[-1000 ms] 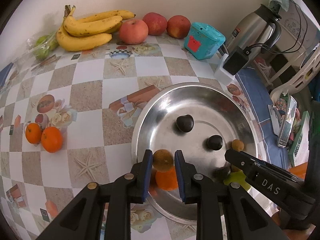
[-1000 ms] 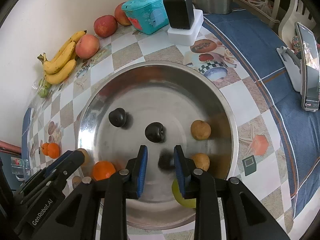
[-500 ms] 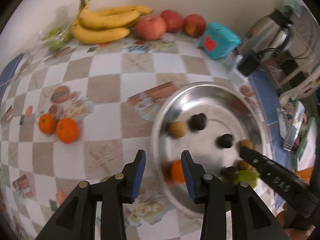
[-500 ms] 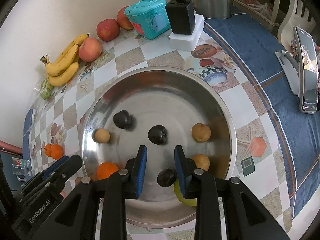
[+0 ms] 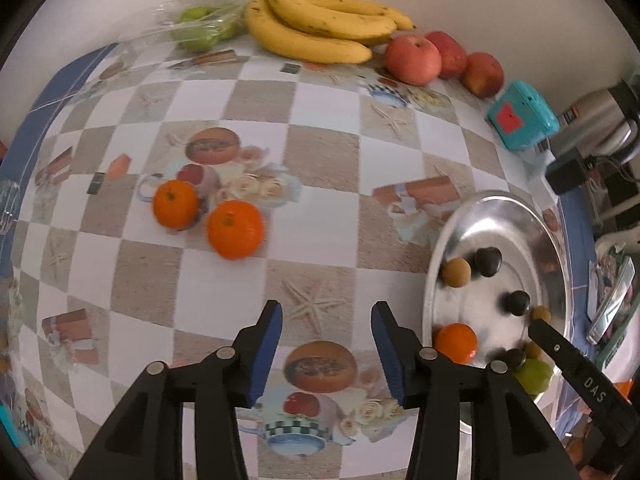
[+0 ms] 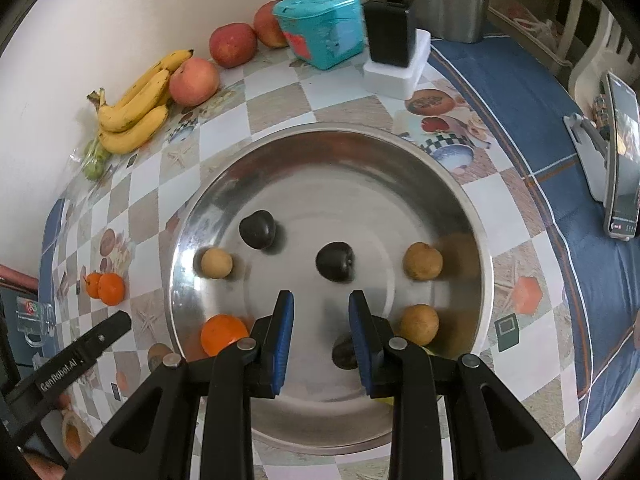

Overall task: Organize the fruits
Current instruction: 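Move both open tools toward the loose oranges on the table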

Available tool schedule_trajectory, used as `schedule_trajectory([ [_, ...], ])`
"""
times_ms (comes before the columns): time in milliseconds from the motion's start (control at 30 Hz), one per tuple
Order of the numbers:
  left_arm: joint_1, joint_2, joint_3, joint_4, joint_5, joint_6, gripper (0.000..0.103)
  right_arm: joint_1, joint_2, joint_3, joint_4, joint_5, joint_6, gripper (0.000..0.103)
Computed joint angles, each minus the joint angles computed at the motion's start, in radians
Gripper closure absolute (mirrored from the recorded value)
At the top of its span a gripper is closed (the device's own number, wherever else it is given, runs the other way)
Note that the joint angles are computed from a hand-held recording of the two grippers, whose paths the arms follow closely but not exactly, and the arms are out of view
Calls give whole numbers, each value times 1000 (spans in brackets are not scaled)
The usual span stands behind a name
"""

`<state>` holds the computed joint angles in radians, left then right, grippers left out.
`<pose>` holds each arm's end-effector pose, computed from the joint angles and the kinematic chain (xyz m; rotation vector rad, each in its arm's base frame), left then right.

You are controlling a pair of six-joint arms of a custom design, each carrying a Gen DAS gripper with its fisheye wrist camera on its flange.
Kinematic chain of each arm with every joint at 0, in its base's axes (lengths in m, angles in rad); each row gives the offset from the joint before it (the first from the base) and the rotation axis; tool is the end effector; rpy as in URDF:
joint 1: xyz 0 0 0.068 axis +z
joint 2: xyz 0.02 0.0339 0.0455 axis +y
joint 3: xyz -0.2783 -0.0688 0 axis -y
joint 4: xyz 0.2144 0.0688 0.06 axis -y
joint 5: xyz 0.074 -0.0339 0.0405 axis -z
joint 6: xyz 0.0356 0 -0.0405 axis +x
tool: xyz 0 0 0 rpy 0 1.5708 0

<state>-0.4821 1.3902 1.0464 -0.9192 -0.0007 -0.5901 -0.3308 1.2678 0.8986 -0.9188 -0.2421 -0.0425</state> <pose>0.1996 -0.1044 0.2670 -0.1550 2.8638 -0.2264 0.1814 -0.0533 0.2535 0.3553 2.7862 0.2615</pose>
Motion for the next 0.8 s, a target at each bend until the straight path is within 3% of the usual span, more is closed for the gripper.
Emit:
schedule_trajectory([
  [267, 66, -24, 2, -22, -6, 26, 43, 44, -11, 1, -5, 23, 13, 74],
  [333, 68, -20, 4, -30, -19, 22, 27, 50, -11, 0, -2, 30, 12, 72],
  [367, 66, -17, 6, -38, -35, 16, 23, 54, -14, -1, 1, 38, 10, 68],
  [433, 61, -9, 6, -50, -68, 8, 10, 66, -23, -4, 12, 60, 13, 45],
  [533, 65, 1, -5, -52, -90, 8, 7, 65, -30, -5, 22, 70, 5, 38],
  [733, 62, -2, -18, -46, -122, 1, 0, 64, -25, -12, 36, 76, -10, 35],
  [800, 58, -6, -17, -48, -123, -2, 0, 64, -29, -17, 45, 79, -13, 26],
])
